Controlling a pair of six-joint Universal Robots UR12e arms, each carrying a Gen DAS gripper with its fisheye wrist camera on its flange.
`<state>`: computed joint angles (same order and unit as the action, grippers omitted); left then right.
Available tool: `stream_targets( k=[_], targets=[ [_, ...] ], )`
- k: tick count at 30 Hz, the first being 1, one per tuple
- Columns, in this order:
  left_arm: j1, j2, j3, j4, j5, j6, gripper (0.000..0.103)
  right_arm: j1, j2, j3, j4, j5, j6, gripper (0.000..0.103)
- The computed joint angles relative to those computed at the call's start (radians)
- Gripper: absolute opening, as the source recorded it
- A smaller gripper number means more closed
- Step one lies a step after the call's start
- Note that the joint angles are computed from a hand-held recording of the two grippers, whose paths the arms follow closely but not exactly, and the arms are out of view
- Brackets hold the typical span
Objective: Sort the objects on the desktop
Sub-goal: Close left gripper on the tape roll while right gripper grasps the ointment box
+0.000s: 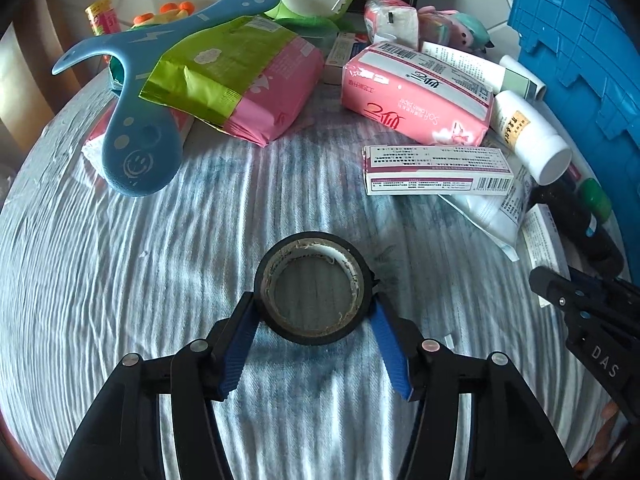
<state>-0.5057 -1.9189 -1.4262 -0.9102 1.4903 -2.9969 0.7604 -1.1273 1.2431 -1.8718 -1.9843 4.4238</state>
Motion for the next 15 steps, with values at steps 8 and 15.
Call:
stream_targets(
  k=[8, 15],
  targets=[
    [0.071, 0.153, -0.195, 0.057, -0.056, 0.077, 0.056, 0.005, 0.017, -0.042, 0.055, -0.005, -0.014, 0.02],
    [0.083, 0.198, -0.218, 0.087, -0.069, 0.062, 0.056, 0.016, 0.01, -0.066, 0.052, -0.025, -0.053, 0.017]
  ],
)
